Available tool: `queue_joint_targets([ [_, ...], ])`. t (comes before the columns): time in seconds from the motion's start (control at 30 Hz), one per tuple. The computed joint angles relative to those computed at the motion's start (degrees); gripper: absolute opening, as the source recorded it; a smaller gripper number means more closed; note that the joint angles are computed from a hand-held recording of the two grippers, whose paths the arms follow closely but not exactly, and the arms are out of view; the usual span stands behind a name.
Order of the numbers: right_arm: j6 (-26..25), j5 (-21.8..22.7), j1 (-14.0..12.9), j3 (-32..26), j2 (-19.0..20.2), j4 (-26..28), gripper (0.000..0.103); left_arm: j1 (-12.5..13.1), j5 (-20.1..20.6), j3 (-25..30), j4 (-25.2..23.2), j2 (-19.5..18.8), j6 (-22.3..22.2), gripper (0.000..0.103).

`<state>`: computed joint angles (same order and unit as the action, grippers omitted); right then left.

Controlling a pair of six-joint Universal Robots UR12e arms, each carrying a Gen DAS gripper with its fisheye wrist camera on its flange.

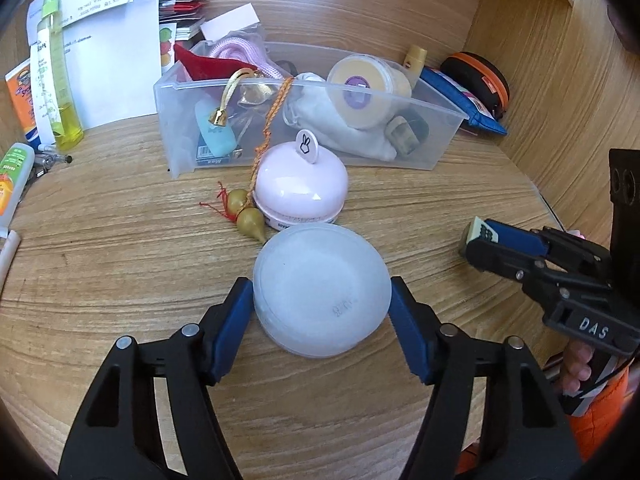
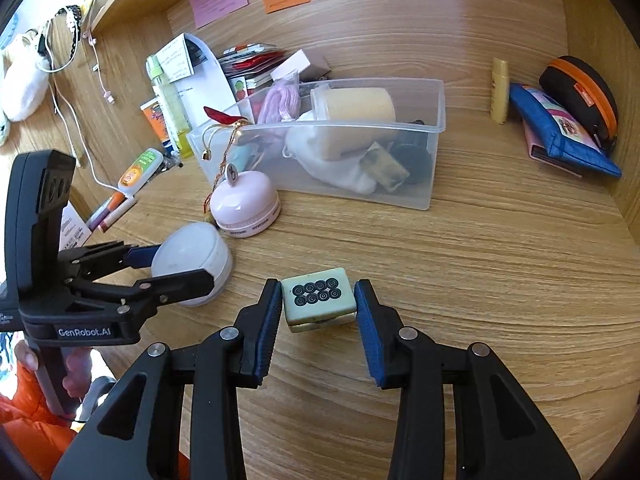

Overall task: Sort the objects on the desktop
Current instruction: 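Grasp the green dotted block with the right tool while the left tool grasps the white container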

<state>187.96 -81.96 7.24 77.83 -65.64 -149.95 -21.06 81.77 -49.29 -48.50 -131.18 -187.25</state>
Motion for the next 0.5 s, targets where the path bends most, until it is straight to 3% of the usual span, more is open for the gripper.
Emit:
queue_joint_targets([
  [0.5,-0.2,-1.2,0.0,-1.3,0.0,-2.2,0.034,0.7,0.5,-2.6,5.3,2.1,-1.5,0.065],
])
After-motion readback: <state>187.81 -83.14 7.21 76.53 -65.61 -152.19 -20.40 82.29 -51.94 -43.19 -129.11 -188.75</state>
